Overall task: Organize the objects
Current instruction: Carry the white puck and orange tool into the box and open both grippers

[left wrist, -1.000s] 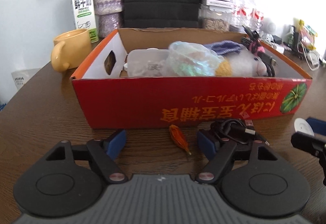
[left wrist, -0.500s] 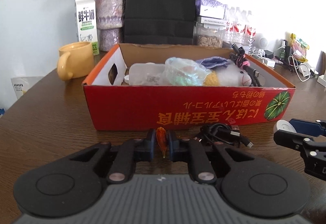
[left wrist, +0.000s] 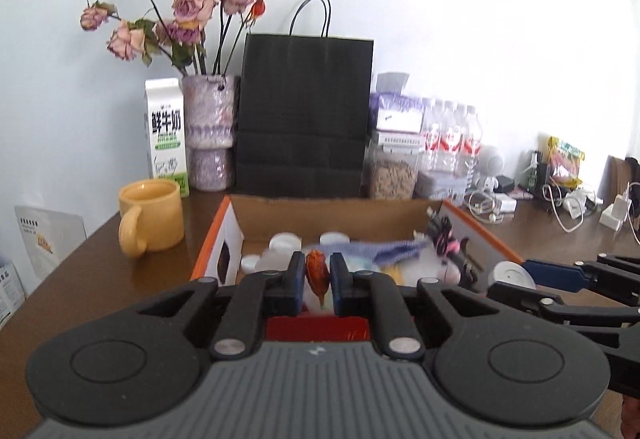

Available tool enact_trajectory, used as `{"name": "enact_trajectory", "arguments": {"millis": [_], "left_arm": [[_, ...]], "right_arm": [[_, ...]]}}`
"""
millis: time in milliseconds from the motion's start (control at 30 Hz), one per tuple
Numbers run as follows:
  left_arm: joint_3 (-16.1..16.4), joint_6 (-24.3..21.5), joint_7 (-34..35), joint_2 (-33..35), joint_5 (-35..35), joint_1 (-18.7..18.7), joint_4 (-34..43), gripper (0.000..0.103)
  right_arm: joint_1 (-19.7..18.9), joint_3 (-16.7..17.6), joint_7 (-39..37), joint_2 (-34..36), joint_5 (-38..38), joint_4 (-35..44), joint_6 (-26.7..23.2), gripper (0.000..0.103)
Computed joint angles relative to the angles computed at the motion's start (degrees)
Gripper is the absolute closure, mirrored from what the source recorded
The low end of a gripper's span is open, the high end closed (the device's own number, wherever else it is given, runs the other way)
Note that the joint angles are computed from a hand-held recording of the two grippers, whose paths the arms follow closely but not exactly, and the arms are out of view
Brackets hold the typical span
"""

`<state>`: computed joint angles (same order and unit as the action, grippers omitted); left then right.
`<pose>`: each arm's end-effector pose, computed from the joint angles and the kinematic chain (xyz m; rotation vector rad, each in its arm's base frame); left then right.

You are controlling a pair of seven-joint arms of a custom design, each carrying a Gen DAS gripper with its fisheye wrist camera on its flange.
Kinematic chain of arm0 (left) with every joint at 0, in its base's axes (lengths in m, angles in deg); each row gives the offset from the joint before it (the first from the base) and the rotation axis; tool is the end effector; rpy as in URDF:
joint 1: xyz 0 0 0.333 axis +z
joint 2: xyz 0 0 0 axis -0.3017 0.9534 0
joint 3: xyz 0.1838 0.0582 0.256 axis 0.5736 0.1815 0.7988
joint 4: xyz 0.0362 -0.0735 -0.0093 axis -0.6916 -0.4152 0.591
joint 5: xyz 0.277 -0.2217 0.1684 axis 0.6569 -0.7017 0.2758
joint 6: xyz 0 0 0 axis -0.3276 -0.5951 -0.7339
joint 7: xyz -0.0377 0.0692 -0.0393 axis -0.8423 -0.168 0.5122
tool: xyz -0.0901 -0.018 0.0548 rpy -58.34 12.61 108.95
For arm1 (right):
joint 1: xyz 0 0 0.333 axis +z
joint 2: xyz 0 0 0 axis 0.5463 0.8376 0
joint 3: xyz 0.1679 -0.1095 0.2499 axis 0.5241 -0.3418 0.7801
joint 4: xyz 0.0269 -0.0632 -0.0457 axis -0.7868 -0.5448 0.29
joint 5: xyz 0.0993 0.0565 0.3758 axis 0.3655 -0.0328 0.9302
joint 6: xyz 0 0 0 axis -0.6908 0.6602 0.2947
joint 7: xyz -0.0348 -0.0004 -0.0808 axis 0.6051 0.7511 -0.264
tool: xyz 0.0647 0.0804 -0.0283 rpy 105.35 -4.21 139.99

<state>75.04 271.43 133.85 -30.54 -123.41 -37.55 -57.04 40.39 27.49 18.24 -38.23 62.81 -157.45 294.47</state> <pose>0.5704 -0.1787 0.5213 -1.3768 1.6223 -1.1950 0.5313 0.0924 0.4799 -1.6213 1.2129 -0.9329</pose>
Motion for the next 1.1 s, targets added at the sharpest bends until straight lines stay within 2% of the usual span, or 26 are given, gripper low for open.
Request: {"name": "enact_trajectory", "arguments": {"millis": [100,267,367,567,633,800,867,967,1100], "left_arm": [[0.8,-0.5,0.5,1.2,0.0,-0.6,3.1,0.089],[1.2,-0.9,-2.5,3.9,4.1,0.3,7.4,0.089],[3.9,-1.7,-3.6,6.2,4.9,-1.8,10.7,0.089],[6.7,-4.2,-9.0,11.3,8.7,-2.7,17.0,0.089],[5.6,-4.9,-11.1,13.0,10.7,-1.0,19.1,0.089],[5.3,-8.6,-14.8,16.6,15.1,1.3,24.1,0.089],[4.2,-9.2,-15.7,17.5,17.1,2.7,25.1,0.089],[2.3,-9.9,-16.7,18.6,20.2,5.0,26.2,0.089],[2.8,-11.1,-19.2,19.0,23.1,5.2,26.6,0.089]], "right_arm": [[0.5,0.4,-1.9,1.7,1.5,3.7,-0.1,0.065],[0.4,0.9,-1.4,4.9,0.7,10.1,-1.4,0.065],[-0.9,1.8,1.1,7.5,-1.7,14.1,-2.8,0.065],[-3.9,4.7,5.7,13.8,-5.6,22.9,-5.1,0.065],[-5.6,6.3,7.2,15.9,-7.4,25.7,-5.9,0.065],[-9.8,10.4,8.8,19.8,-11.8,30.6,-8.4,0.065],[-11.1,11.7,8.7,20.7,-12.4,31.6,-9.3,0.065],[-14.6,15.6,9.0,21.8,-14.1,32.6,-11.1,0.065],[-15.2,16.6,6.9,22.4,-12.6,33.0,-12.7,0.065]]}}
